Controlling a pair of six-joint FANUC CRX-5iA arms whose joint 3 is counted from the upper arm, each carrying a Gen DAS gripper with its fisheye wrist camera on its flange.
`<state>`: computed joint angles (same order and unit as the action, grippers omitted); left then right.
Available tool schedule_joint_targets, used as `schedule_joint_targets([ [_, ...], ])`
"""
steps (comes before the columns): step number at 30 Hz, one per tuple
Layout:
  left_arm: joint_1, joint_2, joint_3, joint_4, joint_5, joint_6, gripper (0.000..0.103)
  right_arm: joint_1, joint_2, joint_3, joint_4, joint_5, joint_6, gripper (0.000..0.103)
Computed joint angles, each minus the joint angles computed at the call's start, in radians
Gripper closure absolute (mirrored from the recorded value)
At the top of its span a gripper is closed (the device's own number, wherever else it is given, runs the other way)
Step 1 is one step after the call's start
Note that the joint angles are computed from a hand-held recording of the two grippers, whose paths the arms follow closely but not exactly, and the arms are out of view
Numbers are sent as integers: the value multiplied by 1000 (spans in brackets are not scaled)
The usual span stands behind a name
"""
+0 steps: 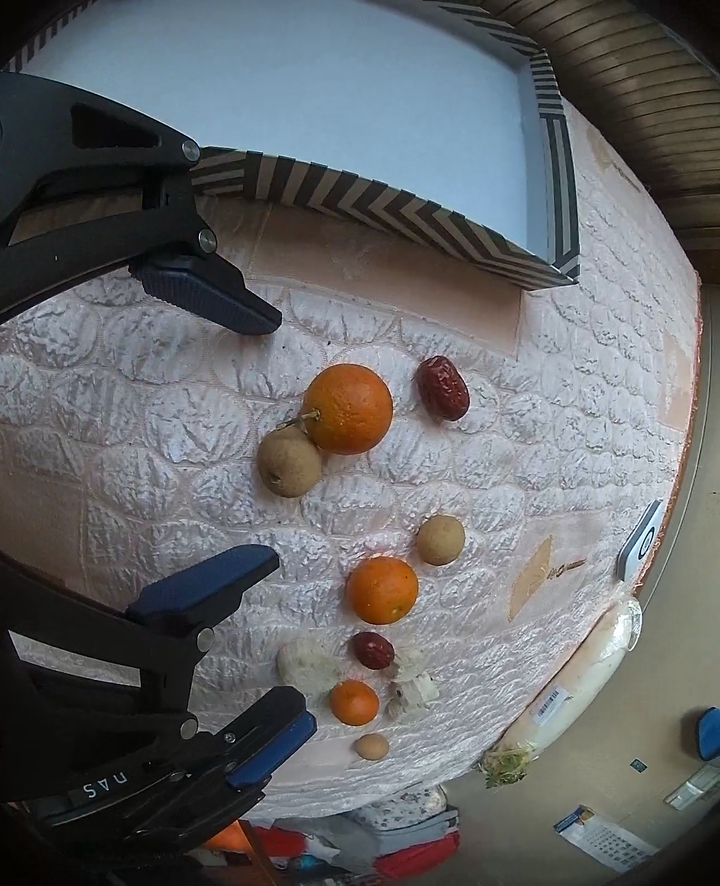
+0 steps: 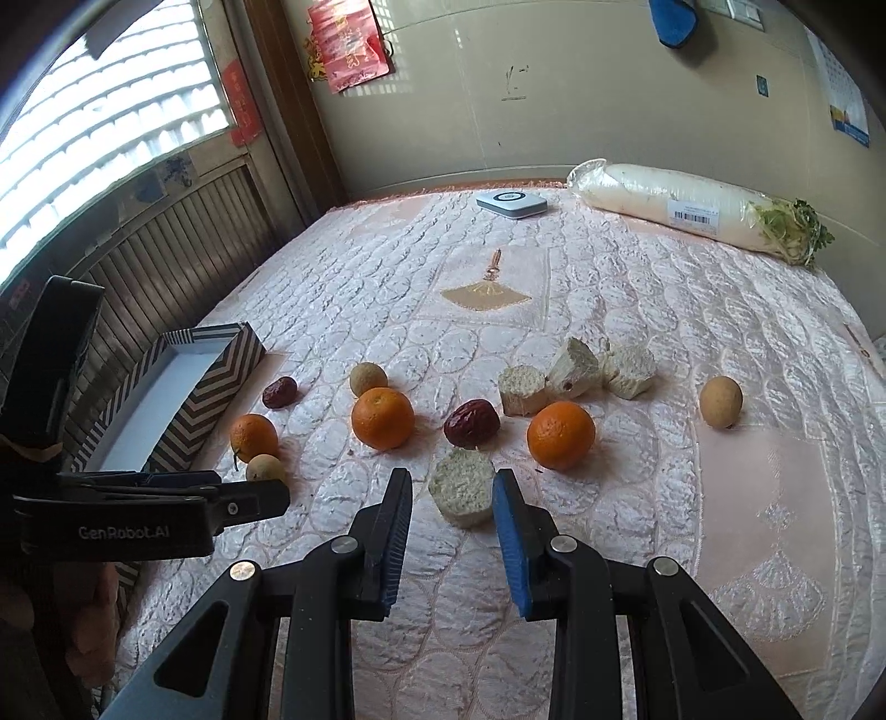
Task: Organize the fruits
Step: 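Grasp the white cube piece with the right tool while the left tool grasps the brown round fruit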
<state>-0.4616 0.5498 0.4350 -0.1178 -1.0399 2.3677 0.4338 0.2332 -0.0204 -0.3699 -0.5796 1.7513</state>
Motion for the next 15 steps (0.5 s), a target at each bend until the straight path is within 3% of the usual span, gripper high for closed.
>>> schedule_joint_targets([
  [5, -4, 17, 25, 3, -8, 1, 28, -5, 13, 8, 7, -21, -6, 74],
  [8, -7, 28, 39, 4, -13, -4, 28, -20, 13, 18, -49, -38, 45, 74],
  [10, -7, 25, 37, -2, -5, 3, 37, -20, 14, 19, -43, -46, 36, 74],
  [11, -7, 26, 40, -6, -8, 6, 50, -20, 14, 18, -37, -45, 29, 71],
  [13, 0, 21, 29, 7, 1, 6, 60, -21, 13, 13, -26, -40, 11, 68],
  [14, 4, 17, 18, 19, 16, 3, 72, -22, 12, 12, -21, -38, 3, 68],
  [15, 8, 14, 9, 34, 23, -3, 78, -21, 12, 10, -17, -35, -4, 67],
])
